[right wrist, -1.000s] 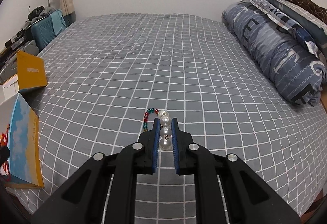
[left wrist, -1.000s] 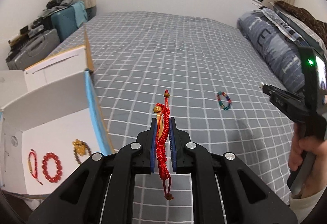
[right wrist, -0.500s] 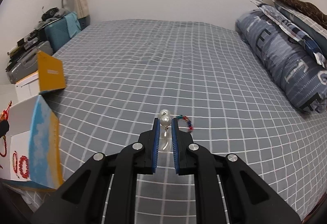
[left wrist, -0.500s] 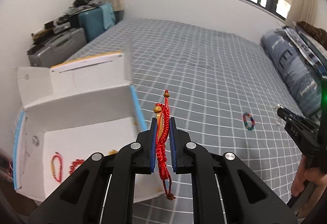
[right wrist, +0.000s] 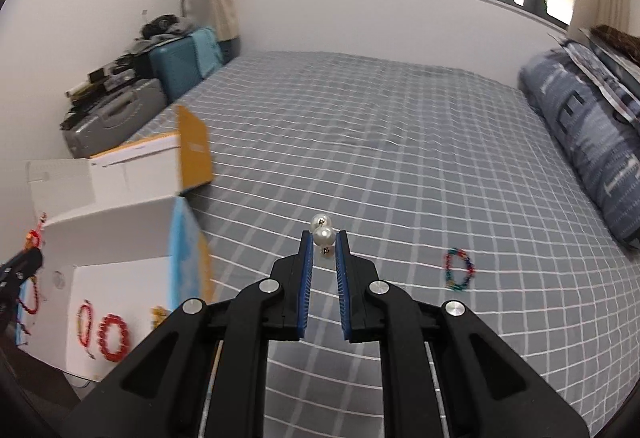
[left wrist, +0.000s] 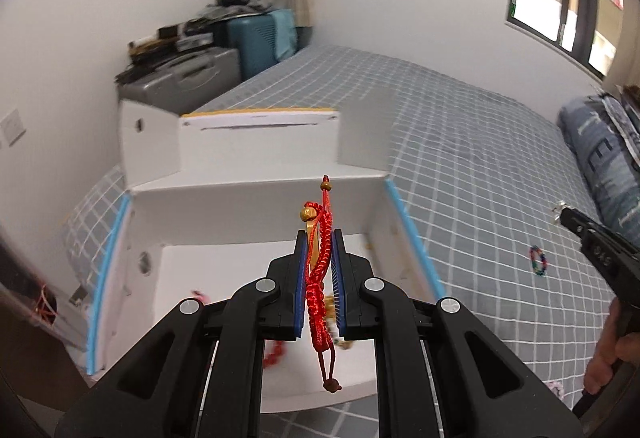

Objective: Organize jewelry
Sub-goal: 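Lift both items and carry them over the white box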

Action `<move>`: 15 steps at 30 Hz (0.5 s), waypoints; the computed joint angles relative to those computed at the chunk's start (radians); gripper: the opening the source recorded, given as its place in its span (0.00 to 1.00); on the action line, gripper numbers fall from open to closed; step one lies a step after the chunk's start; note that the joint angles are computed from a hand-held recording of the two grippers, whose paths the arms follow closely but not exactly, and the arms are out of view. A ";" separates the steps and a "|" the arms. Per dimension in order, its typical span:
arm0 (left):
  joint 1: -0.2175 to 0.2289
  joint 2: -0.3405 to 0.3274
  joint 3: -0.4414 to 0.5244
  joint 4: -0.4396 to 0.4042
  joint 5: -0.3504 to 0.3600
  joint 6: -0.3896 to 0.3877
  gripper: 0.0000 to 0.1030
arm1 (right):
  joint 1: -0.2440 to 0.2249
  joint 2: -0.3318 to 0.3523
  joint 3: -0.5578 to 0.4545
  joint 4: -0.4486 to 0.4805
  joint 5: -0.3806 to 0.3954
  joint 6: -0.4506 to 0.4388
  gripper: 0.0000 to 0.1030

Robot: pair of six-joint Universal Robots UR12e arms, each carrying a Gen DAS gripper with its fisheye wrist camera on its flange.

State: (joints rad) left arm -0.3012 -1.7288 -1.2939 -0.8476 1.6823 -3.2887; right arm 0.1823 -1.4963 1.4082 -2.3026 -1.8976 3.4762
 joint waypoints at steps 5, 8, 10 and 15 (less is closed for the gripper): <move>0.036 0.023 -0.029 -0.009 0.014 -0.008 0.10 | 0.051 0.030 -0.038 -0.014 -0.009 -0.030 0.10; 0.058 0.036 -0.047 -0.016 0.028 -0.015 0.10 | 0.084 0.046 -0.058 -0.019 -0.010 -0.060 0.10; 0.072 0.046 -0.058 -0.018 0.026 -0.019 0.10 | 0.101 0.054 -0.067 -0.025 -0.003 -0.077 0.10; 0.089 0.059 -0.082 -0.018 0.029 -0.021 0.10 | 0.140 0.078 -0.084 -0.036 0.021 -0.114 0.10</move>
